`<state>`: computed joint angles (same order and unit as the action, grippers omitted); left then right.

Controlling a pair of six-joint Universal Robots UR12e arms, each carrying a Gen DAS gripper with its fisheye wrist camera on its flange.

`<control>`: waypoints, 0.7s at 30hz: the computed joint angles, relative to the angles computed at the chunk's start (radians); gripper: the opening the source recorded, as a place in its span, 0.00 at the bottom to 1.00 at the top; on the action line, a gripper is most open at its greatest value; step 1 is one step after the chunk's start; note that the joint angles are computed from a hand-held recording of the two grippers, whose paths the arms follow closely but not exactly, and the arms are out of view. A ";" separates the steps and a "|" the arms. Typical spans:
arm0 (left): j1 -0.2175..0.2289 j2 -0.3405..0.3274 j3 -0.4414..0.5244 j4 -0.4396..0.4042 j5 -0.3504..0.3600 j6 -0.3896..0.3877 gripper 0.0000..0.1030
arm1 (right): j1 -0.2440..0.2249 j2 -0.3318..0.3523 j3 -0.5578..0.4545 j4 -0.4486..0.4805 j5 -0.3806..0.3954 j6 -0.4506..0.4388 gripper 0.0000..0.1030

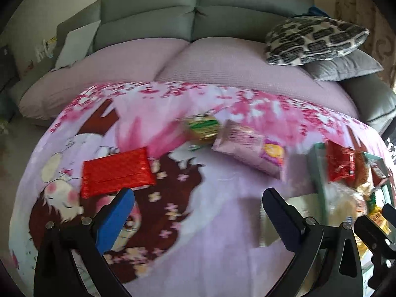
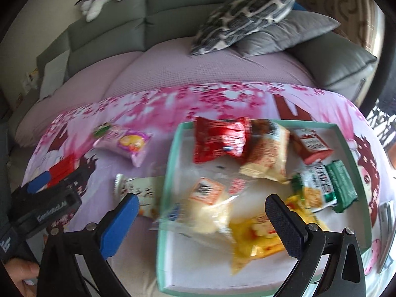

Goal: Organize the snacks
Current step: 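Lower both open tools toward the white-green biscuit pack and red patterned pack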

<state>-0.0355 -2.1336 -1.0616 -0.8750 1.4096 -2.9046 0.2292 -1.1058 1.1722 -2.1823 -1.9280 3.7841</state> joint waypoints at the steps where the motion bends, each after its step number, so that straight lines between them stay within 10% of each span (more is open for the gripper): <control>1: 0.006 -0.003 0.005 -0.005 0.003 -0.010 1.00 | 0.003 0.005 -0.007 0.000 0.002 -0.008 1.00; 21: 0.058 -0.020 0.035 -0.050 0.006 -0.072 1.00 | 0.039 0.112 -0.144 0.020 0.112 -0.097 1.00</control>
<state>0.0224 -2.1539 -1.0266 -0.9246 1.4158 -2.9766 0.2686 -0.9933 1.0282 -2.1625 -1.8164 3.6867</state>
